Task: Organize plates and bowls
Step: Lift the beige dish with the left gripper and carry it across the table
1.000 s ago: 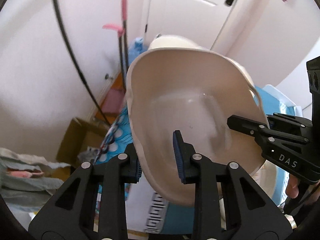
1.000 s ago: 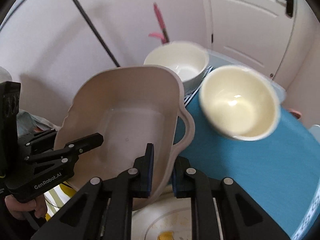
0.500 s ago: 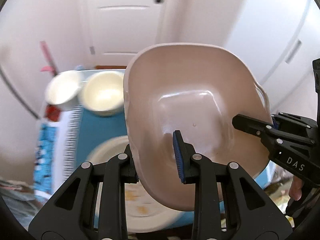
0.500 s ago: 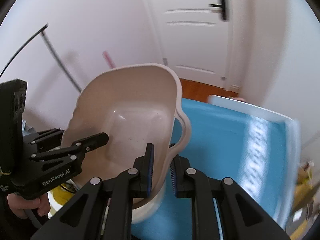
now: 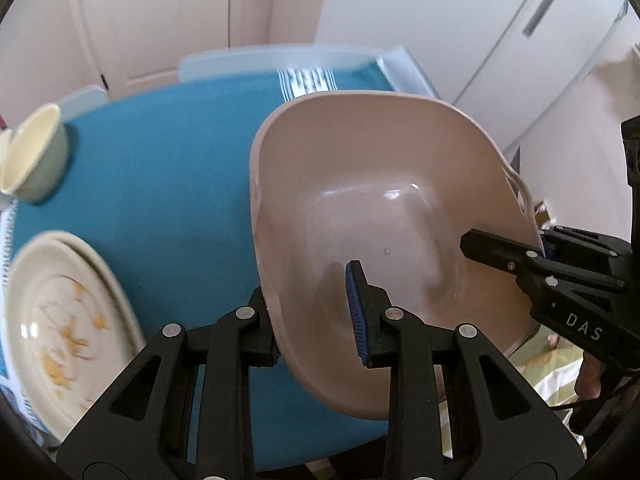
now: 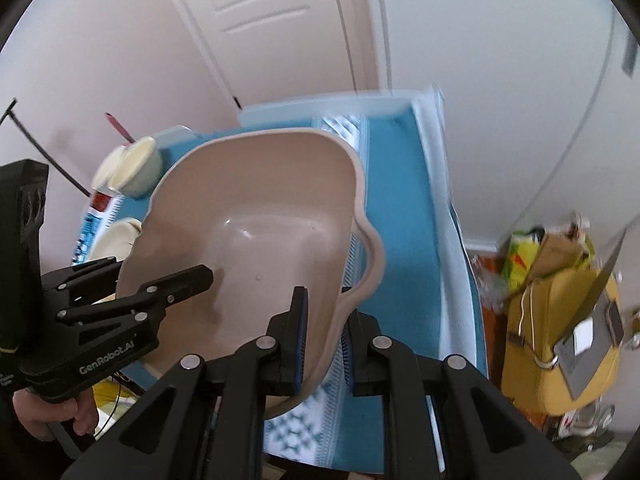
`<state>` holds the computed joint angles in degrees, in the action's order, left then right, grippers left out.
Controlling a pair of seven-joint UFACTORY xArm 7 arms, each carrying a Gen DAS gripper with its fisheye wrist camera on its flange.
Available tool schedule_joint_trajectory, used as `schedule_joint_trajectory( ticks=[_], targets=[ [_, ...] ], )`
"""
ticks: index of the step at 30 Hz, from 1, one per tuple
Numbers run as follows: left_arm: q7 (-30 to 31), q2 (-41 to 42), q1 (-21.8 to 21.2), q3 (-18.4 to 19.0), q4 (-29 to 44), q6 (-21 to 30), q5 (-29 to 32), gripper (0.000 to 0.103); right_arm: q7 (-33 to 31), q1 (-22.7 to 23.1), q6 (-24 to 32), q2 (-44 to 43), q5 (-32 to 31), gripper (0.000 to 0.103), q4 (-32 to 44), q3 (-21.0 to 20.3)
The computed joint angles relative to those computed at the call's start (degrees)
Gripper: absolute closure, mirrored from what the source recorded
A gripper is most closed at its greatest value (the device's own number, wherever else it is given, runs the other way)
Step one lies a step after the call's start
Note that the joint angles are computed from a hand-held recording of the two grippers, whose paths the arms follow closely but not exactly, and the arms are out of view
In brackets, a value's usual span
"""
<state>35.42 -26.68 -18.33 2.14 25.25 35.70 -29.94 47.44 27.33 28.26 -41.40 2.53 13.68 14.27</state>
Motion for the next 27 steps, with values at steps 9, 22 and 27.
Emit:
schedule_joint_trajectory(
  ticks=[9,22,27],
  targets=[
    [-3.7,4.1,-0.8,-3.3,-1.1,-3.9,2.7,0.079,-0.1,3.2,-6.0,1.2,3.2,0.089,-5.4,-2.6],
    [-1.8,5.7,-0.3,-2.0,-0.1,-0.9,1.4,0.077,0.0,3.0,-9.2,2.9,4.2,0.089,-6.7,-3.9],
    [-1.3,3.8,-0.2,-2.5,-1.0,-1.2,0.9,0.017,0.3,3.2,-9.9,3.9,4.8,0.089,-6.5,-4.0]
  ],
)
